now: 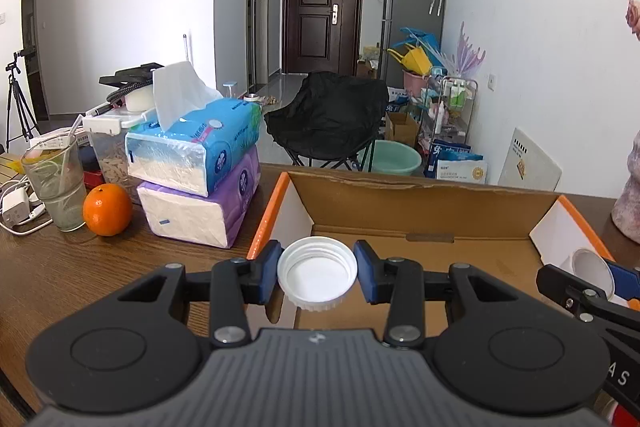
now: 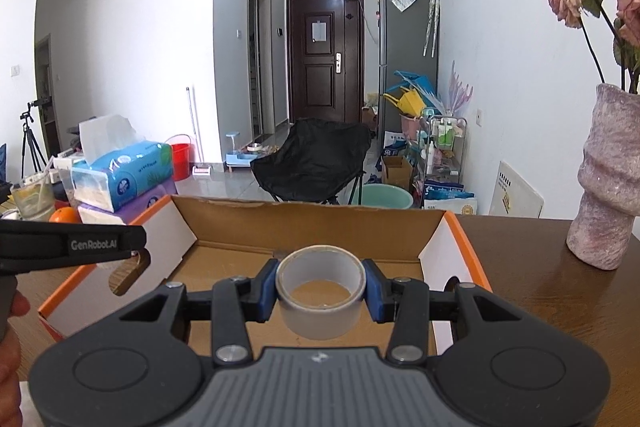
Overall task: Organize rigid objects
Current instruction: 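Open both tools to drop the white cap and tape roll into the box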
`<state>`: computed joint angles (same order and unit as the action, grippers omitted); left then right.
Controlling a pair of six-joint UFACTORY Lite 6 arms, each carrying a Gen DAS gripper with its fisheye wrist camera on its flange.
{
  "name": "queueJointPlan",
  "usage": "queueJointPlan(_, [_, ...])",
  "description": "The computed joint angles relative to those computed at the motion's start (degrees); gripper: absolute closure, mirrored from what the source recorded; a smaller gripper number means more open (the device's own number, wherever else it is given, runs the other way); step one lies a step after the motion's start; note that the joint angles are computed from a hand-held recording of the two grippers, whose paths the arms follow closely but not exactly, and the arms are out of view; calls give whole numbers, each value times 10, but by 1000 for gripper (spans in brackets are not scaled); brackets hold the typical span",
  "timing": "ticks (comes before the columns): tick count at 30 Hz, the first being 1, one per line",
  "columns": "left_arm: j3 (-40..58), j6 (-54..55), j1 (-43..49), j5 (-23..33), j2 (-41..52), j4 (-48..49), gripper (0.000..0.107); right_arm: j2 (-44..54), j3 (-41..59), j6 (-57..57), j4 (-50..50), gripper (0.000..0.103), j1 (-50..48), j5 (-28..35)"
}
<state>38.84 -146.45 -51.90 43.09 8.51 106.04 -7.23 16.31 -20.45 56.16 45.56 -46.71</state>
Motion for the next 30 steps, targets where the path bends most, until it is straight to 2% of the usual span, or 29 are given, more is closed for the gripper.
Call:
queueJointPlan(13, [12, 7, 5, -4, 28, -3, 66, 55, 27, 1, 4, 61, -17, 22])
queueJointPlan(15, [11, 8, 5, 0, 27, -8, 62, 54, 29, -9, 8, 61, -17, 28])
queueJointPlan(16, [10, 7, 4, 2, 24, -10, 53, 53, 29, -16, 17, 58, -15, 28])
queueJointPlan(17, [9, 7, 5, 6, 22, -11, 41, 53, 31, -26, 29, 44, -12, 26])
queueJointPlan(18, [8, 9, 2, 14, 20, -18, 35, 57, 40, -38, 45, 34, -9, 25])
queueJointPlan(19, [8, 12, -2, 23, 19, -26, 23, 57, 41, -43, 58, 10, -3, 18])
queueJointPlan(20, [7, 13, -6, 31, 17, -31, 18, 55, 38, -45, 70, 0, 3, 7])
queueJointPlan(21, [6, 15, -8, 36, 15, -35, 15, 53, 37, -47, 80, 0, 11, -4])
queueJointPlan(22, [5, 16, -9, 39, 12, -40, 5, 50, 38, -54, 87, 0, 14, -4])
queueJointPlan(23, [4, 13, -11, 44, 9, -42, 4, 39, 31, -57, 88, 0, 14, 0])
queueJointPlan(30, [4, 22, -16, 51, 4, -58, 4, 27, 30, -73, 101, 0, 22, 1])
